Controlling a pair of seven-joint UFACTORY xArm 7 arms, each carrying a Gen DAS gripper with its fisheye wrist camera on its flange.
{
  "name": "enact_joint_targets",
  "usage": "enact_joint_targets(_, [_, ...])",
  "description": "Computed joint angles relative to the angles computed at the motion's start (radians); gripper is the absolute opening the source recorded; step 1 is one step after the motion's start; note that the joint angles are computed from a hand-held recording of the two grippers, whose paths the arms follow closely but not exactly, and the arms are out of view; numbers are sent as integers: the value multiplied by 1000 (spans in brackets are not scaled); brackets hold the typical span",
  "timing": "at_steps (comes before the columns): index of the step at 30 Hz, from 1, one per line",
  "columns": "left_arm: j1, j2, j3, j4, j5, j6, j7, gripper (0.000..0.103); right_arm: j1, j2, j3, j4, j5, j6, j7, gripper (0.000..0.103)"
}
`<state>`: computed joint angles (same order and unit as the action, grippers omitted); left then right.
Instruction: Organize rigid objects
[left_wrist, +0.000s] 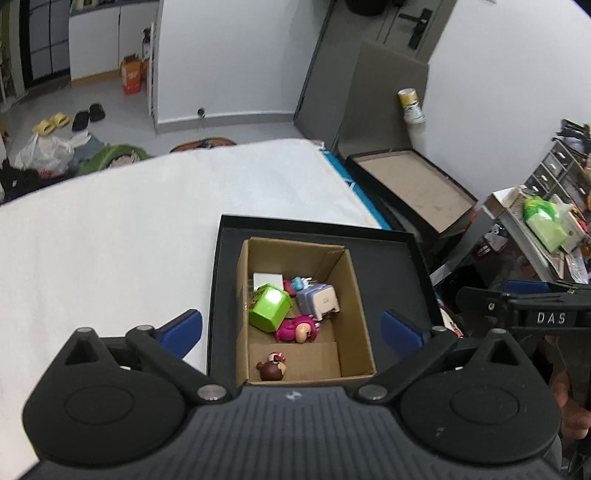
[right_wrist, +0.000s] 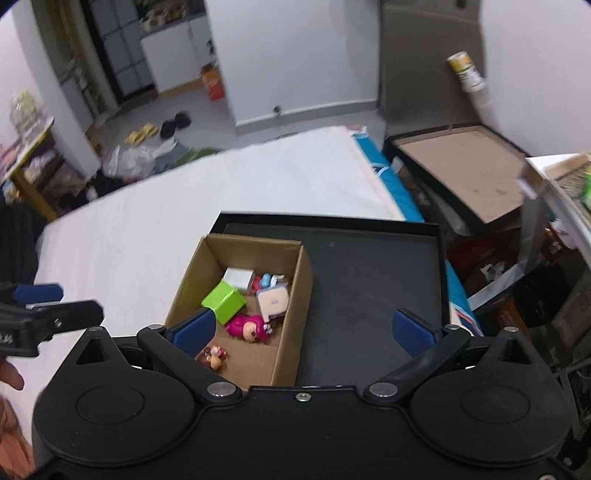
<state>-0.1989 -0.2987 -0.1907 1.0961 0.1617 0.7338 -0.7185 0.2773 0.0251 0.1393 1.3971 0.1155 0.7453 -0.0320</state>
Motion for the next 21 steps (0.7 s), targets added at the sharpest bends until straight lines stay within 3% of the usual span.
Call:
enact_joint_targets(10, [9,-93,-51,-12,58,-18,-59,102,-9,-167,-11,-149,55,-104,78,103])
enact_joint_targets(15, [10,-141,-66,-24,65,-37,-58,102,-23,-236,-1,-229,4,-175,184,103])
enact_joint_targets(21, [18,-196,-90,-39,75,-13,-67,102,-21,-311,5,-300,-27,-216,227,103])
